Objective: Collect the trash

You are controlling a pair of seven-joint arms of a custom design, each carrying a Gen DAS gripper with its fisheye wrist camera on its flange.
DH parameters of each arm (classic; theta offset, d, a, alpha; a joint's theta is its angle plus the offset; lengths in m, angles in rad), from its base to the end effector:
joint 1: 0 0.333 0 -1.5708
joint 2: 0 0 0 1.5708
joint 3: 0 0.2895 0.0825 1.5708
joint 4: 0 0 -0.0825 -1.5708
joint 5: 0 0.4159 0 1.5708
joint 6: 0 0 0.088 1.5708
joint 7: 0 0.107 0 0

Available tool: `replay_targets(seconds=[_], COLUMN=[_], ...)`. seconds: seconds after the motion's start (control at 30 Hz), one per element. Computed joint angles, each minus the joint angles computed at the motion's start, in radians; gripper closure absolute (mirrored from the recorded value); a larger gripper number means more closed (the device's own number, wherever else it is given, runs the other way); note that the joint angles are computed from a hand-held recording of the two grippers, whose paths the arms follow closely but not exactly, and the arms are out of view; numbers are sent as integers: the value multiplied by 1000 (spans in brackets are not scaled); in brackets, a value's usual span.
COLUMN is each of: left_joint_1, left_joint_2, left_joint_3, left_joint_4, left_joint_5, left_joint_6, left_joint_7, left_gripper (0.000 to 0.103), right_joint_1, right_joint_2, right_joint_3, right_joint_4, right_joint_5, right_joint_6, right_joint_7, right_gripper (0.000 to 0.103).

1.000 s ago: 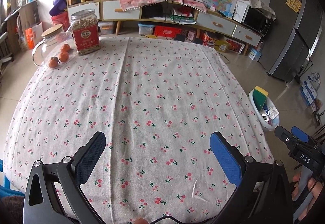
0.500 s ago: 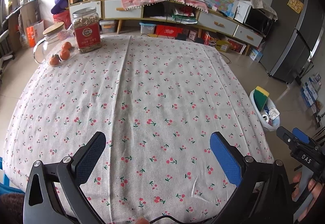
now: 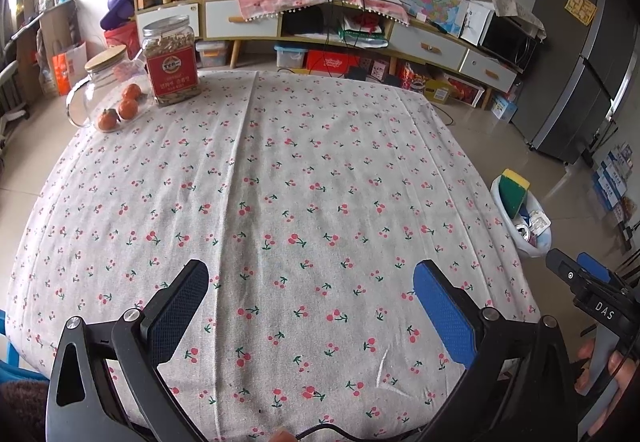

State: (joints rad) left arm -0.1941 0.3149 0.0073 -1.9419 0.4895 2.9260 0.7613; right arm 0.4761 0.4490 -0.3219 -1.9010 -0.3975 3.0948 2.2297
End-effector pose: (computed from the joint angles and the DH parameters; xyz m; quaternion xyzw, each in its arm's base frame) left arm 0.6556 -0.1544 0.3480 -0.7206 0.6025 -0.2692 0.2127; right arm 0.6701 0.1547 0.3105 -0.6442 0.6631 -0.2606 0.2782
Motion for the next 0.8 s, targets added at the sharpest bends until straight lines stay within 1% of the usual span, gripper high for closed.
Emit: replay_targets(seconds=[0.27,0.4,0.8], left_joint_1=[5,1,-8], left_joint_2=[-3,-3,-3], left_joint_3=[-7,-3,2], left_joint_4=[-3,-2,-1], left_joint_5=[-10,-5,13], left_joint_6=[-1,-2,-1], left_joint_7=[13,14,1], left_gripper=[0,0,0], right_joint_1=[3,15,13], right_joint_2=[-6,-1,0], right_joint_3=[-7,-21,-20], right_joint_4=[-12,-7,-2], right_joint_5=[5,0,-25], right_joint_6=[6,1,-7], right_joint_7=[3,13,32], right_gripper=[3,3,3])
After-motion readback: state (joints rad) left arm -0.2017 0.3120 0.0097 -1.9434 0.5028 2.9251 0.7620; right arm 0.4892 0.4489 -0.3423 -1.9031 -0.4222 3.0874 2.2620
